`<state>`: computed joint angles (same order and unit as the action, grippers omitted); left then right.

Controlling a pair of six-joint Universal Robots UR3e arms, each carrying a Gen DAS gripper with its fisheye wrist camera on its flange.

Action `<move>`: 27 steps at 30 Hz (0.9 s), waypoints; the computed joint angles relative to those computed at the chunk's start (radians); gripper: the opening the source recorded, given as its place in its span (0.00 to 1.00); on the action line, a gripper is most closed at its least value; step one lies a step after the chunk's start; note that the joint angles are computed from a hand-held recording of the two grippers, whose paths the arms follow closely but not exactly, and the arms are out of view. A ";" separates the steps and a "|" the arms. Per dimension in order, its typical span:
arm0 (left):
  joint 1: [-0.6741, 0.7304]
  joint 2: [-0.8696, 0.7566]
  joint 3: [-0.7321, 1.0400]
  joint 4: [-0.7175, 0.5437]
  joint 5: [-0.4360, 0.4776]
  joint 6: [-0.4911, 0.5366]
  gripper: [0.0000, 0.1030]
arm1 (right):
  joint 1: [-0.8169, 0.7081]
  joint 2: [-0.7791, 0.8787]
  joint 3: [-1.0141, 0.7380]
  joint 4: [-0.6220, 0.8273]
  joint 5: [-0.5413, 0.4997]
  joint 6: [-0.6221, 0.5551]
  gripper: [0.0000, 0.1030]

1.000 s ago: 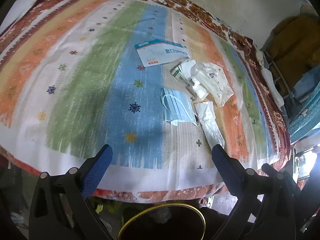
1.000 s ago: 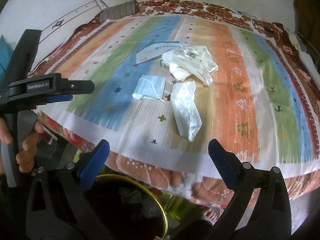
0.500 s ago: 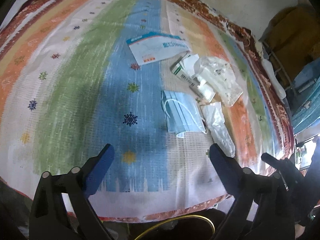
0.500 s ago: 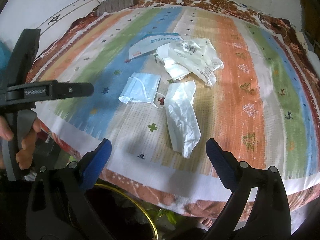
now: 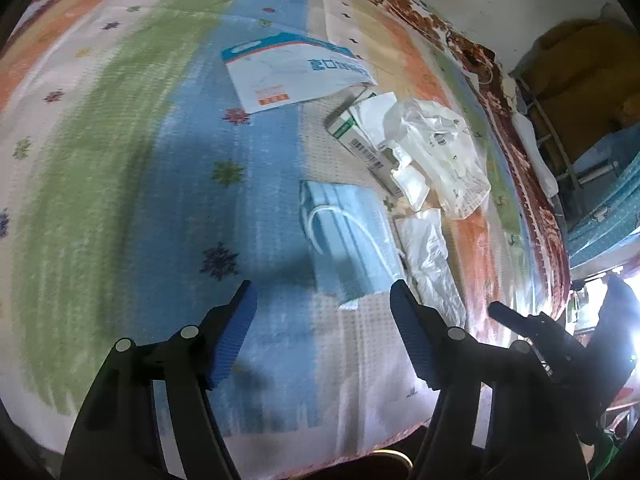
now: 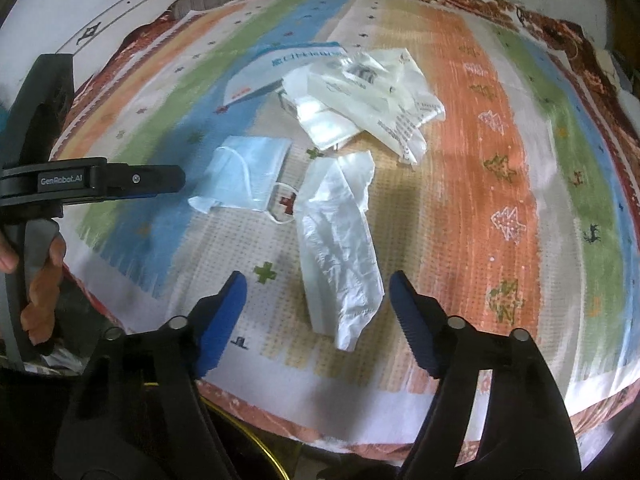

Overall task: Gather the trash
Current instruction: 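Grasp the blue face mask with the left tool while the right tool grasps the white tissue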

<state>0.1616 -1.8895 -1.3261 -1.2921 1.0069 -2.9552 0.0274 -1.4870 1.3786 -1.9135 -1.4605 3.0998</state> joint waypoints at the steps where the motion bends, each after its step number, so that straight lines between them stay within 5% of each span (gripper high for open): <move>1: -0.007 -0.013 0.010 0.005 0.003 -0.005 0.63 | -0.002 0.010 -0.002 -0.003 0.000 0.002 0.64; 11: -0.053 -0.091 0.040 0.063 0.031 -0.020 0.50 | -0.002 0.086 -0.018 -0.014 -0.007 -0.003 0.41; 14: -0.066 -0.093 0.033 0.099 0.075 -0.045 0.36 | 0.002 0.101 -0.008 -0.017 -0.026 -0.002 0.31; 16: -0.079 -0.097 0.039 0.117 0.124 -0.090 0.13 | 0.011 0.103 0.005 -0.034 -0.050 -0.011 0.20; 19: -0.057 -0.094 0.051 0.095 0.078 -0.096 0.07 | 0.001 0.100 0.006 -0.034 -0.049 -0.005 0.09; 27: -0.033 -0.013 0.070 0.042 0.059 -0.091 0.03 | -0.009 0.057 -0.043 -0.009 -0.008 0.000 0.07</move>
<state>0.1286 -1.9022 -1.2564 -1.2504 1.0658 -3.0459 0.0180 -1.4304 1.3355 -1.9222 -1.4689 3.0999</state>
